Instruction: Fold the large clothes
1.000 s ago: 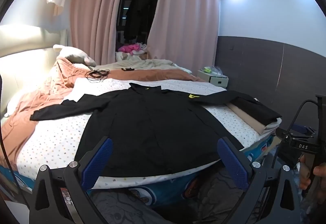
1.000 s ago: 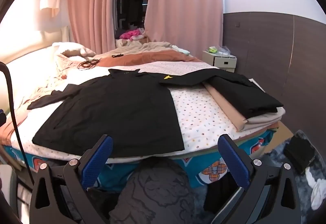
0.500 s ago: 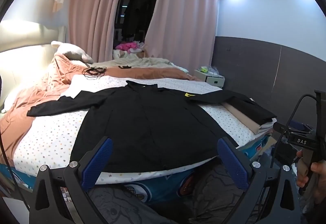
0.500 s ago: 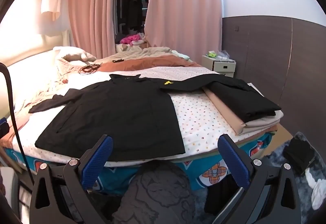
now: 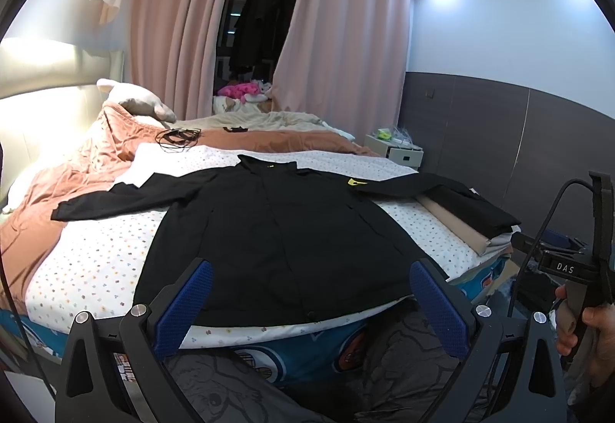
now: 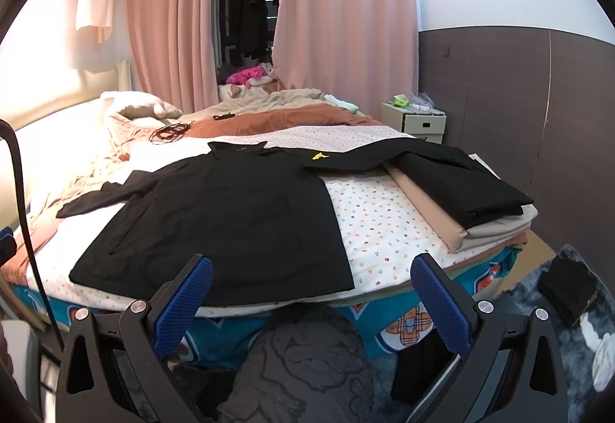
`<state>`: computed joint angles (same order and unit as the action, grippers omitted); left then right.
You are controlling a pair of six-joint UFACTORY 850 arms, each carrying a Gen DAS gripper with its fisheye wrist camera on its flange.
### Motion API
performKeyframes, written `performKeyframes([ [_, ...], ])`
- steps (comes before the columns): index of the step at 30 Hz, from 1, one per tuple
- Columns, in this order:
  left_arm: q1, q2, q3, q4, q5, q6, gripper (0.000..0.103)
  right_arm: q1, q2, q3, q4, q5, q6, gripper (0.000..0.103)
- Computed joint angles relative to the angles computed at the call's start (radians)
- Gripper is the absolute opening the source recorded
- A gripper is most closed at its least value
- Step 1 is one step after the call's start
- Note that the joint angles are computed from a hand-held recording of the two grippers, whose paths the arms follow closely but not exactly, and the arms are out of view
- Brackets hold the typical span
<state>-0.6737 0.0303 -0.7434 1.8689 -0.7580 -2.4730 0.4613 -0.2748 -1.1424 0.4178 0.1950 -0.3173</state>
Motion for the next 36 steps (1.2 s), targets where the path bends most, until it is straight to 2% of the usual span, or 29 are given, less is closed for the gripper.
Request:
performKeyframes([
  [11, -0.001, 0.009, 0.0, -0.008, 0.004, 0.017, 0.103, 0.004, 0.0, 0.006, -0.035, 0.013, 0.042, 0.103],
  [36, -0.004, 0.027, 0.014, -0.011, -0.007, 0.02, 0.103, 0.007, 0.003, 0.014, -0.012, 0.029, 0.016, 0.103],
])
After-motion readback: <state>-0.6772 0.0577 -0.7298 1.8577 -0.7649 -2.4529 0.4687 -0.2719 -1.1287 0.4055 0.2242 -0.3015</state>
